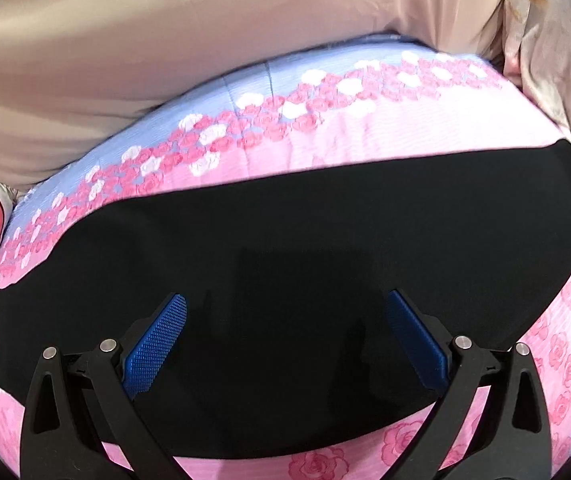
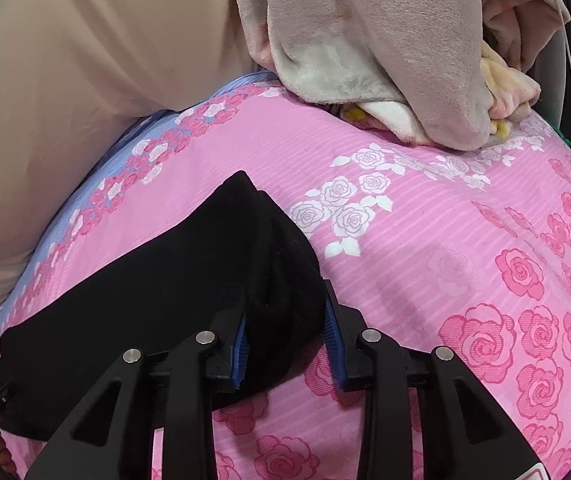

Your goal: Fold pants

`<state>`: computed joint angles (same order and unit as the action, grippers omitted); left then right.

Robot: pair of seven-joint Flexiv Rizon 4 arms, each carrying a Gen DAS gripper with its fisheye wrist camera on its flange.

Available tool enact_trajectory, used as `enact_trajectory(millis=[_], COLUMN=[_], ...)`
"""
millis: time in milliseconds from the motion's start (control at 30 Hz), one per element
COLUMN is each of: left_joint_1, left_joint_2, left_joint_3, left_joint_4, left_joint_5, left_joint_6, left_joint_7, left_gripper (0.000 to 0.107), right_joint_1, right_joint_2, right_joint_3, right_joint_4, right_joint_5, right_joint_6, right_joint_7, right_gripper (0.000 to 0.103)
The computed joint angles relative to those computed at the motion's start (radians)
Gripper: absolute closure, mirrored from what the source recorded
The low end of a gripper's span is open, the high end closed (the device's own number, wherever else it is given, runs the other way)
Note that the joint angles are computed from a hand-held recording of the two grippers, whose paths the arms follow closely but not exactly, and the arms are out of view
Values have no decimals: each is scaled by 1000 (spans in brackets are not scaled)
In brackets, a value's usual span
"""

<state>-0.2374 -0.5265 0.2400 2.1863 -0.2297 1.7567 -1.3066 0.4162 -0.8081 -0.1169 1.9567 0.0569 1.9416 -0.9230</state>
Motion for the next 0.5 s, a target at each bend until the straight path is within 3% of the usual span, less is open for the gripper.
enact_trajectory(millis=[167, 267, 300, 433, 500], left_joint_1=[40, 3, 17, 60, 119], left_joint_2=[9, -2, 3, 29, 57], left_joint_3=[-50, -18, -32, -63, -103], left_joint_4=[-12, -24, -20, 3, 36], left_joint_5=[9, -3, -3, 1, 7], left_joint_6=[11, 12, 7, -14, 4], left_joint_7=[13, 2, 1, -10, -19], left_gripper=[9, 9, 9, 9, 9], right_joint_1=[-36, -16, -30, 29, 29], right_joint_2=[-2, -1, -2, 11, 44], right_joint_3=[38, 21, 36, -7, 24], right_joint_4=[1, 1, -1, 12, 29], right_joint_5=[-7, 2, -11, 24, 19], right_joint_6=[24, 21, 24, 34, 54], right_joint_7=[8, 6, 2, -9, -12], right_gripper=[72, 74, 80, 83, 83])
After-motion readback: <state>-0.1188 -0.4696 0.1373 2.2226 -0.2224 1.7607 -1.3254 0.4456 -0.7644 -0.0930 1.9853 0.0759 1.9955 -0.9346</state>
